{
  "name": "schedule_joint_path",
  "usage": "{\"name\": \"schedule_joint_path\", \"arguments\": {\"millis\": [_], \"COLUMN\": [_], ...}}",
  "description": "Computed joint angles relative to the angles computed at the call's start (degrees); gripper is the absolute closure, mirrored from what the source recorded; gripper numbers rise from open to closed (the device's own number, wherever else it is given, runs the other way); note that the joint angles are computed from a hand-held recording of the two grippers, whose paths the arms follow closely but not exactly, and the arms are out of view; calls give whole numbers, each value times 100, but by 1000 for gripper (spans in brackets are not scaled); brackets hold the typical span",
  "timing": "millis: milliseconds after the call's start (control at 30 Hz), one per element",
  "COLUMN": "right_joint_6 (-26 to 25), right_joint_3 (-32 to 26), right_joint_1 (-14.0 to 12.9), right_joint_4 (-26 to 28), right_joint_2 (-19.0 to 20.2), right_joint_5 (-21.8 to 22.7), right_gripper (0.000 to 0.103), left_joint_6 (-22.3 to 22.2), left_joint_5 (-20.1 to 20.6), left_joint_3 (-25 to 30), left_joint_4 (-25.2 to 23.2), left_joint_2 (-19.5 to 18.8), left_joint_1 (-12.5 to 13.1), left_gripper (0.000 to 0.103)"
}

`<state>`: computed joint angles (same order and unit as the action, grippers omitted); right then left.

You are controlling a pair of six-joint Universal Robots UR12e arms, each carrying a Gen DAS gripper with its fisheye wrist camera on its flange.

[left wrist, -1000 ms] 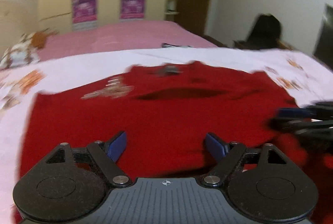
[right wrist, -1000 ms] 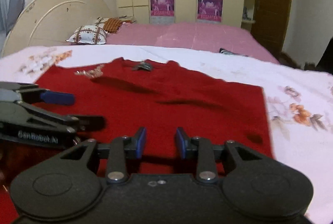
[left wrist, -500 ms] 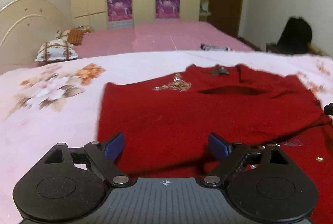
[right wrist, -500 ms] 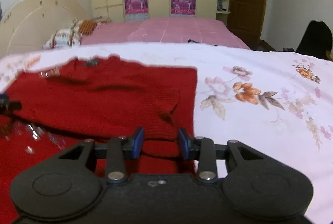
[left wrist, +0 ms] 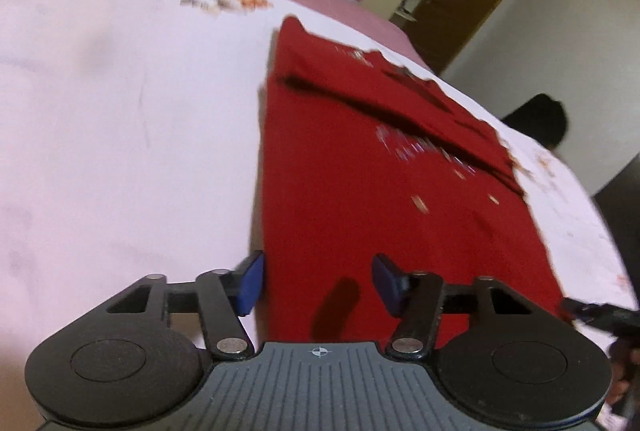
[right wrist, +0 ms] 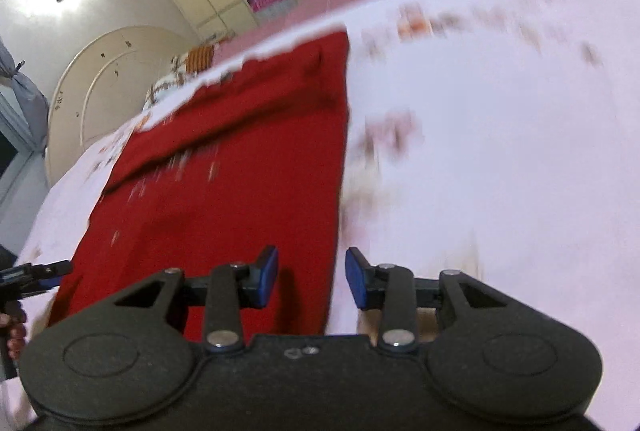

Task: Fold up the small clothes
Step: 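Grasp the sweater side edge with both grippers and lift it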

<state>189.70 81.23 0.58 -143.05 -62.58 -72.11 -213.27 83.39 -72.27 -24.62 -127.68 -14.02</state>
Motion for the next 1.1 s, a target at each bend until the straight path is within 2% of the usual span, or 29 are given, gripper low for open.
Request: {"name": "schedule_joint_path", "arguments": {"millis": [133, 233, 333, 400, 500, 700, 900, 1100], "right_joint_6": [704, 1315, 1533, 1753, 1948, 2026, 2027, 2290], "right_joint_3": [596, 943, 1244, 1372, 1357, 1261, 1351, 1296], "right_joint_1": [-59, -172, -201, -187, -163, -99, -111, -119], "right_joint_4": [-209, -224, -313, -491, -627, -710, -733, -976], "right_joint_2": [-391, -585, -751, -788, -725, -631, -681, -542], "right_joint_5": [396, 1045, 1410, 1522, 1625, 1601, 1683, 1664], "right_gripper": [67, 67, 69, 69, 69, 69, 72, 78], "left_joint_6": [-652, -1235, -1801, -2037, -2028, -1648, -1810, -1982], "left_joint_5": [-748, -1283, -1492, -1590, -1688, -1629, -1665, -1575], "left_joint_3": [-754, -1213, -1500, -1520, -1427, -1154, -1287, -1205], "left_joint_4": [687, 1343, 2012, 2261, 2270, 1943, 2158, 2182], "left_joint_2": [330, 444, 443, 391, 307, 212, 240, 165], "left_joint_1": [43, 74, 67, 77, 71, 7, 24, 15], "left_gripper": [52, 52, 52, 52, 52, 52, 64, 65]}}
